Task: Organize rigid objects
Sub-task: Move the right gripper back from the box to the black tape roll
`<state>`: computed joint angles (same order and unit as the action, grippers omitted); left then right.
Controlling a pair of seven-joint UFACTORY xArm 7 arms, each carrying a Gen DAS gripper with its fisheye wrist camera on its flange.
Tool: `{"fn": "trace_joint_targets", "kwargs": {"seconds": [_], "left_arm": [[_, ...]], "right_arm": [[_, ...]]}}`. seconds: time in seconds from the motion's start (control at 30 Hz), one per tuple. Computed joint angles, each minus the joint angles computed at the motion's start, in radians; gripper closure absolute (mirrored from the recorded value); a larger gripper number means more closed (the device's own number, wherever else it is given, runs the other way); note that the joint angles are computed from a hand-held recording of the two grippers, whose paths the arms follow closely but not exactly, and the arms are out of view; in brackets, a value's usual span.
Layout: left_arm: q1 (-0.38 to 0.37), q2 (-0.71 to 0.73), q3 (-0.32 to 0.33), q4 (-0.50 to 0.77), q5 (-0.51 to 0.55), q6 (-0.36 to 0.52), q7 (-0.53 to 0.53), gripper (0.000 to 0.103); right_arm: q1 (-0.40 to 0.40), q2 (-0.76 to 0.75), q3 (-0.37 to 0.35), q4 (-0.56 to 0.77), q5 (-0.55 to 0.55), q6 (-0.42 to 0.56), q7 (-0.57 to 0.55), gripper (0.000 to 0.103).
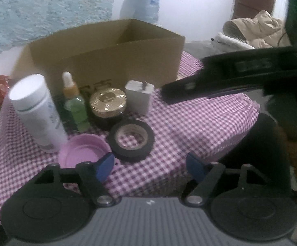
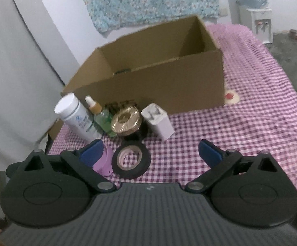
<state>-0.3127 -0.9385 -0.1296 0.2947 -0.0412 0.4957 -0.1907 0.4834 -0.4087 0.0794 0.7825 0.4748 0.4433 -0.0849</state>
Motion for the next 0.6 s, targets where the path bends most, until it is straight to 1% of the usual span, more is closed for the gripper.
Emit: {"fn": "trace_joint_targets", "kwargs": {"seconds": [0.07, 0.1, 0.17, 0.2, 0.27, 0.3, 0.37, 0.5, 0.57, 0.6], "left_arm": [[-0.005, 0.02, 0.001, 0.0, -0.003, -0.01, 0.0, 0.032], [-0.004, 0.033, -0.002, 0.002, -0.003, -0.014, -0.002, 0.034], [-0.001, 0.053, -0.003, 0.006, -0.002, -0.018, -0.005, 0.037], [0.001, 0.066, -0.001, 0.008, -0.001, -0.019, -0.005, 0.037], [0.004, 0.08, 0.003, 0.01, 0.001, -0.022, -0.003, 0.037], [0.004, 0.088, 0.006, 0.01, 0.0, -0.025, -0.001, 0.037], [0.005, 0.106, 0.012, 0.013, -0.003, -0.038, 0.002, 0.037], [0.01, 0.136, 0.014, 0.021, 0.001, -0.069, 0.008, 0.036], [0.007, 0.145, 0.018, 0.024, -0.001, -0.078, 0.014, 0.035], [0.008, 0.155, 0.012, 0.026, 0.001, -0.085, 0.014, 0.035]], "right_arm": [[0.006, 0.036, 0.001, 0.02, -0.002, 0.011, -0.012, 0.018], [0.009, 0.055, 0.002, 0.032, -0.001, 0.019, -0.021, 0.021], [0.012, 0.09, 0.007, 0.057, 0.005, 0.034, -0.04, 0.03], [0.013, 0.104, 0.01, 0.068, 0.01, 0.042, -0.052, 0.032], [0.013, 0.133, 0.018, 0.088, 0.021, 0.051, -0.075, 0.041], [0.011, 0.146, 0.025, 0.096, 0.022, 0.054, -0.083, 0.043], [0.005, 0.178, 0.037, 0.115, 0.024, 0.062, -0.095, 0.051], [-0.021, 0.23, 0.063, 0.148, -0.004, 0.079, -0.083, 0.06], [-0.028, 0.246, 0.07, 0.156, -0.005, 0.082, -0.087, 0.068], [-0.031, 0.249, 0.072, 0.16, -0.008, 0.084, -0.093, 0.069]]}}
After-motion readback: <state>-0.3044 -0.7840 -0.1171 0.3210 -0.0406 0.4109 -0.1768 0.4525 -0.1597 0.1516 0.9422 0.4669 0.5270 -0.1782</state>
